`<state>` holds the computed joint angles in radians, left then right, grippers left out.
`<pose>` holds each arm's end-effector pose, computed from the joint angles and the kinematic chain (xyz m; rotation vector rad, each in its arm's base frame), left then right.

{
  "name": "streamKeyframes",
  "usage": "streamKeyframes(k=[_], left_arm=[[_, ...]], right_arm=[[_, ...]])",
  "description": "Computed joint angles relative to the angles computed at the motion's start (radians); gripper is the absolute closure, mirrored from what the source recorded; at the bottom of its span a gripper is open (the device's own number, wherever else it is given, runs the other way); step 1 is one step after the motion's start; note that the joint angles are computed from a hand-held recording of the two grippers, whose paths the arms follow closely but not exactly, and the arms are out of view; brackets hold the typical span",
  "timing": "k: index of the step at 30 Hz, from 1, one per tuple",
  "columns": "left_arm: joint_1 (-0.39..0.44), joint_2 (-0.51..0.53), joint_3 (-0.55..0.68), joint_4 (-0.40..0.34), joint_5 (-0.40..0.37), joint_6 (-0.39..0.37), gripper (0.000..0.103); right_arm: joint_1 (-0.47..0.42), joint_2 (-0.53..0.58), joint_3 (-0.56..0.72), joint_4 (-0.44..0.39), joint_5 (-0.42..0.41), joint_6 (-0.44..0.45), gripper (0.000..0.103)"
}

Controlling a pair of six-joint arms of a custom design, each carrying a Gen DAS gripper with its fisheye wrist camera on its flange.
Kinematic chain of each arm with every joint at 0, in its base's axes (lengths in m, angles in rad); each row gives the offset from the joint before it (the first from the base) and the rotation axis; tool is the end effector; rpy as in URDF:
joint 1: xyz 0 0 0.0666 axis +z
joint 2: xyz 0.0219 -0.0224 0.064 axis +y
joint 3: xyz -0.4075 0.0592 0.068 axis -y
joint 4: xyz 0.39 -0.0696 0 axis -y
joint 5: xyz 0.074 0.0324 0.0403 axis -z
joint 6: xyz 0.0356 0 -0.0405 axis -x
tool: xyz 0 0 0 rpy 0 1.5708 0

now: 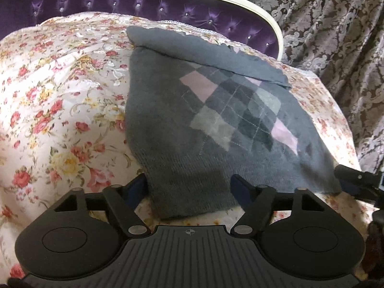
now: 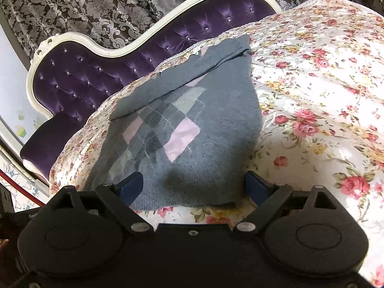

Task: Fold small clothes
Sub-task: 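Position both tools at the sweater hem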

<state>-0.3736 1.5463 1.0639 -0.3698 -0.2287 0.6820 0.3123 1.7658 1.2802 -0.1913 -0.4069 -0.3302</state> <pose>0.4653 -0.1742 0.2768 -0.4714 2.3582 -0.2161 0.5625 0.1960 0.2682 -0.2063 2.2961 0.7963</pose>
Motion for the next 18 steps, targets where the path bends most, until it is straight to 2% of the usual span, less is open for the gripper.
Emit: streamKeyframes(k=[6,10,13,18], left_arm=[[0.003,-0.007,-0.002,-0.022,-0.029,-0.006,0.068],[0.008,-0.039,-0.024,-0.003,0.01,0.008,0.07],[-0.001,-0.037,-0.017,-0.009,0.01,-0.009,0.07],[0.008,-0.012,-0.011,0.0,0.032,0.027,0.07]], right_arm=[[0.001,0.015,0.02,-0.014,-0.01,0.007,0.011],[0.001,0.016,0.029,-0.038,0.002,0.014,0.022],[-0.005,0.016,0.03,-0.042,-0.013,0.001,0.023],[-0.004,0.014,0.029,-0.05,-0.013,0.001,0.023]])
